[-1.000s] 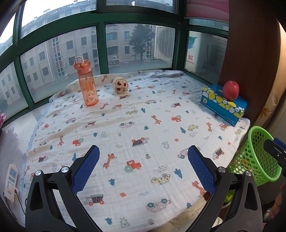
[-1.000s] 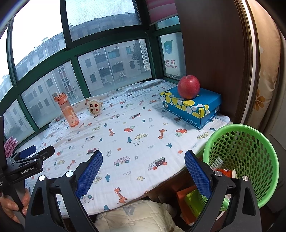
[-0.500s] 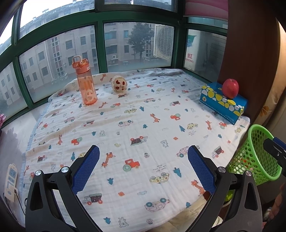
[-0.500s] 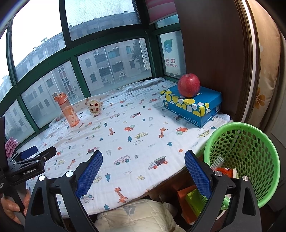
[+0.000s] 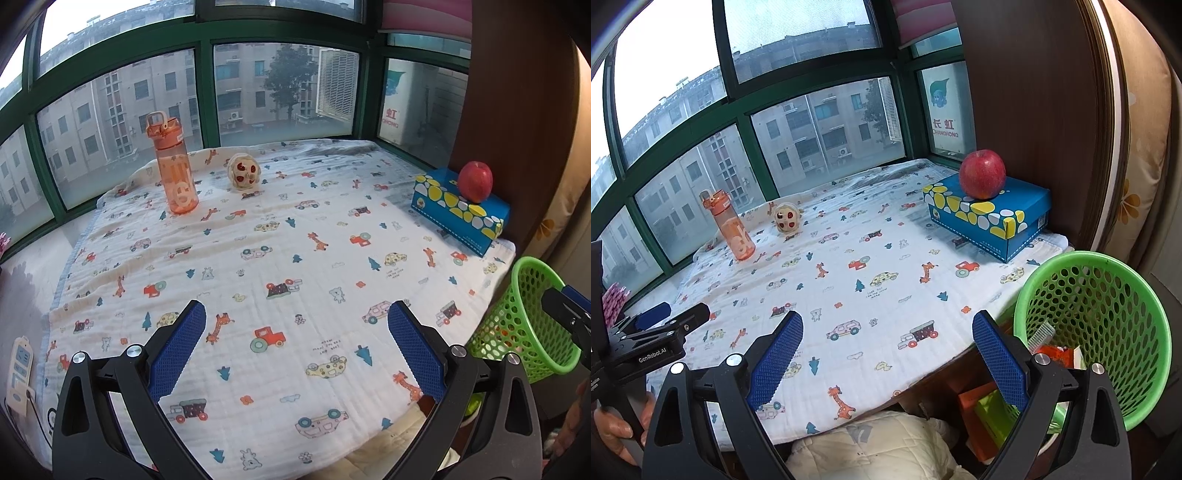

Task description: Collect trash

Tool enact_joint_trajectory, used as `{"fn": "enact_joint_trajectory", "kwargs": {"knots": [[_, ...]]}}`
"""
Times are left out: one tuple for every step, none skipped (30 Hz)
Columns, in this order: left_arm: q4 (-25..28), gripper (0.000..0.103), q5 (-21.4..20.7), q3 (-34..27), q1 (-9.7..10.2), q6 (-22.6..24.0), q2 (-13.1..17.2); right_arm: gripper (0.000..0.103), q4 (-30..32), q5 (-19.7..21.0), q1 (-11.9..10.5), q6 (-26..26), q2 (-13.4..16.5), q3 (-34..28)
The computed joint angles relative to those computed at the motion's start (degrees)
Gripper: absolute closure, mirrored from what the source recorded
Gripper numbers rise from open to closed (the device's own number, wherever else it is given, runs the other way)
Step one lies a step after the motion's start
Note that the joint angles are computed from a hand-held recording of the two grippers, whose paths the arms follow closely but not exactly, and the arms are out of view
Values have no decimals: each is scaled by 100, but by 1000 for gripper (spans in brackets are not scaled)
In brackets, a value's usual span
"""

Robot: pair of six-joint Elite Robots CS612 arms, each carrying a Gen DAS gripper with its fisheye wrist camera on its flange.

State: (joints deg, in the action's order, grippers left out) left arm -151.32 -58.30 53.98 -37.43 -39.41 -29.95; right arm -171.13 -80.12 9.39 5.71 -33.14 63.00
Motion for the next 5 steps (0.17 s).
{"fn": "enact_joint_trajectory", "kwargs": {"knots": [[8,6,-6,18,2,-16,-9,13,1,4,0,2,0,2],[16,6,-17,14,6,-22,-6,13,-3,-3,1,1,0,4],[23,6,-27,13,9,-24,-5,13,1,-5,1,-1,1,-1],[44,6,-38,-10,13,-20,5,13,1,-5,1,-1,1,-1],[55,6,-43,-16,15,-23,7,13,5,-8,3,0,2,1]]}}
